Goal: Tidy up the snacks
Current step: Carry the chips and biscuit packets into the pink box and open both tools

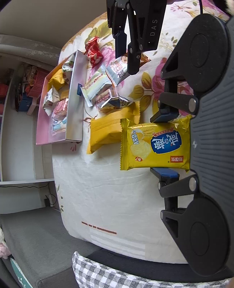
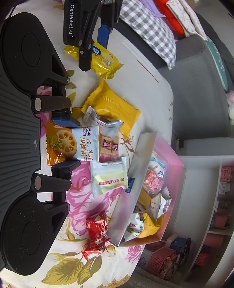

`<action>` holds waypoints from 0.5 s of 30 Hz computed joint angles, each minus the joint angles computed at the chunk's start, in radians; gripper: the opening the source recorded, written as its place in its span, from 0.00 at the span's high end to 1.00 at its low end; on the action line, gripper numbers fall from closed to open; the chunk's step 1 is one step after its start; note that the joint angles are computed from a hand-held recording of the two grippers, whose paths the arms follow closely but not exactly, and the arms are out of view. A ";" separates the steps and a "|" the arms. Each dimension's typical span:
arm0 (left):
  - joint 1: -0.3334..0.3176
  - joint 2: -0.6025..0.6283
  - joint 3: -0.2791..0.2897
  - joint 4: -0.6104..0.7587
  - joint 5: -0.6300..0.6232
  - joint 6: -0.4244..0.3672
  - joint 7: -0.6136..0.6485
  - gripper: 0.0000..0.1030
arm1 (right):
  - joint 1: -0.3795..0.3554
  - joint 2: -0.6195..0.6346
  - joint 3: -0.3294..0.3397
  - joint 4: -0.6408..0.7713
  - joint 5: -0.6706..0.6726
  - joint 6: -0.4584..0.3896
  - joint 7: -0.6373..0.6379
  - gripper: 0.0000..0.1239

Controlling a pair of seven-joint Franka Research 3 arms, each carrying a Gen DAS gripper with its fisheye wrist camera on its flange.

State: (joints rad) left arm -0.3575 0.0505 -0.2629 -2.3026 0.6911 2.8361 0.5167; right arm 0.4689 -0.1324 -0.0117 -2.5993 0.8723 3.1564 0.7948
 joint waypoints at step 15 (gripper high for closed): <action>-0.020 0.061 0.011 0.128 0.019 -0.023 -0.063 0.54 | -0.045 0.005 -0.060 0.127 0.324 -0.063 -0.239 0.69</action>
